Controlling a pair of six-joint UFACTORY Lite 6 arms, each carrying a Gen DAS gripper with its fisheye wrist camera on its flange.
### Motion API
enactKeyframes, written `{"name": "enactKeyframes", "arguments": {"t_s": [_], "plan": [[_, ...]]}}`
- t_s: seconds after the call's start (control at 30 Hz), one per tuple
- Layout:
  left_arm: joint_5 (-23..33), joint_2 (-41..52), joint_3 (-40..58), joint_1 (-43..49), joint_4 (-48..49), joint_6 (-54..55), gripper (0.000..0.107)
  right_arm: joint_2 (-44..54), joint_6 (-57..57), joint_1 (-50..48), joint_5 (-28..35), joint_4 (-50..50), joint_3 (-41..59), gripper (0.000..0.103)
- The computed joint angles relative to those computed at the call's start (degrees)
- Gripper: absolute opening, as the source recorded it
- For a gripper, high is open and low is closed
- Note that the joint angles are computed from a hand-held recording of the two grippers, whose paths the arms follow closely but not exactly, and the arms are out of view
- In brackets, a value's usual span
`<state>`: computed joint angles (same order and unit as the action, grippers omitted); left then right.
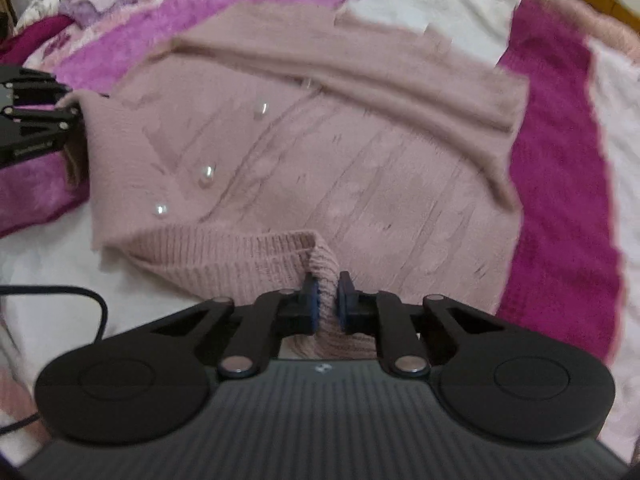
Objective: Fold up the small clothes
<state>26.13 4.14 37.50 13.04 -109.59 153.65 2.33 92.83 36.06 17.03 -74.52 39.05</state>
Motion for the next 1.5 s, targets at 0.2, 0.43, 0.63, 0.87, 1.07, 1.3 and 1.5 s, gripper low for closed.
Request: {"name": "enactKeyframes", "arguments": {"t_s": [0.2, 0.43, 0.63, 0.87, 1.07, 1.3, 1.5], "plan": [[1.2, -3.4, 1.4, -0.2, 0.4, -4.3, 0.012, -4.9, 11.6, 8.1, 17.1, -9.5, -1.1, 0.012], [0.8, -3.8, 7.5, -2.8, -4.6, -4.3, 0.009, 0.0, 21.3, 10.1, 31.8, -20.9, 2.2, 0.012], [-0.6, 3.4, 17.4, -8.9, -24.4, 11.6, 0.007, 7.3, 26.1, 4.3, 34.8, -29.5, 9.3, 0.011], [-7.6, 15.9, 32.2, -9.3, -9.8, -5.8, 0.007, 17.8, 23.7, -0.5, 30.1, -33.3, 18.6, 0.011], [-6.8, 20.8, 34.8, -4.9, 11.2, -22.9, 0.008, 20.2, 27.7, -1.3, 28.2, -32.6, 17.8, 0.011], [-2.3, 21.8, 32.8, -1.2, 28.5, -34.9, 0.029, 21.1, 30.9, -0.9, 27.4, -31.4, 16.3, 0.012], [-3.2, 20.7, 27.6, -1.7, 23.0, -23.2, 0.067, 21.8, 31.4, -0.6, 26.6, -31.2, 16.2, 0.012]]}}
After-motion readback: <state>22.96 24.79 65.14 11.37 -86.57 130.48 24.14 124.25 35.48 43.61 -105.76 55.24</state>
